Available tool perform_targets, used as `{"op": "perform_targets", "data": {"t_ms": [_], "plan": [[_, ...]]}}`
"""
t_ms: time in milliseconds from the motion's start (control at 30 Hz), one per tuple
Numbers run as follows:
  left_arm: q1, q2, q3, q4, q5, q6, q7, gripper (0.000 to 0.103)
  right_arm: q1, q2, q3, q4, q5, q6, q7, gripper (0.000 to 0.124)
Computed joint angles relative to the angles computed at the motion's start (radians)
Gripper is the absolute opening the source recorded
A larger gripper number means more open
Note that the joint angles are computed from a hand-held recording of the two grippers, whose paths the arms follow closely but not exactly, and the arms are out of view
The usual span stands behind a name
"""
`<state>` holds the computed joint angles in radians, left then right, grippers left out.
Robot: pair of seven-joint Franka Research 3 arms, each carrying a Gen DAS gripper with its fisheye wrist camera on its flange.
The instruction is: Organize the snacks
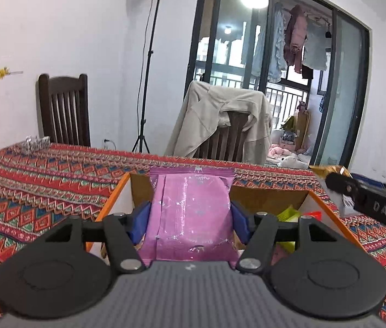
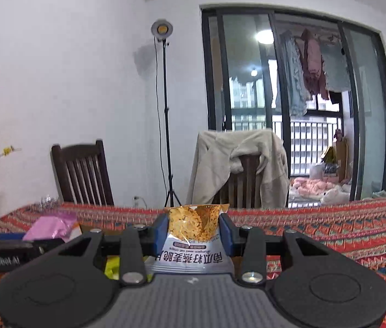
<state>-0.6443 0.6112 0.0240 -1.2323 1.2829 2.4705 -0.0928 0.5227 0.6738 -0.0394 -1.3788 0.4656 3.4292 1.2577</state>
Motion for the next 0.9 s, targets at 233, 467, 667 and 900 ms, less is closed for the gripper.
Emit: {"op": "perform_targets", "data": {"t_ms": [233, 467, 667, 900], "plan": [[-0.009, -0.026, 0.014, -0.050, 0.064, 0.004, -0.080, 0.086, -0.042, -0.015, 0.051, -0.042, -0.040, -0.012, 0.007, 0.050], [-0.005, -0.063, -0.005, -0.100, 0.191, -0.041, -0.236, 0.103, -0.160, -0.043, 0.195, -0.121, -0.139, 0.086, 0.050, 0.103], [0.005, -0.075, -0.023, -0.106, 0.218, -0.044, -0.256, 0.103, -0.133, -0.064, 0.156, -0.140, -0.128, 0.062, 0.069, 0.103], [0.008, -0.147, -0.056, -0.167, 0.256, -0.096, -0.282, 0.103, -0.102, -0.125, 0.126, -0.196, -0.091, 0.034, 0.053, 0.103]]}}
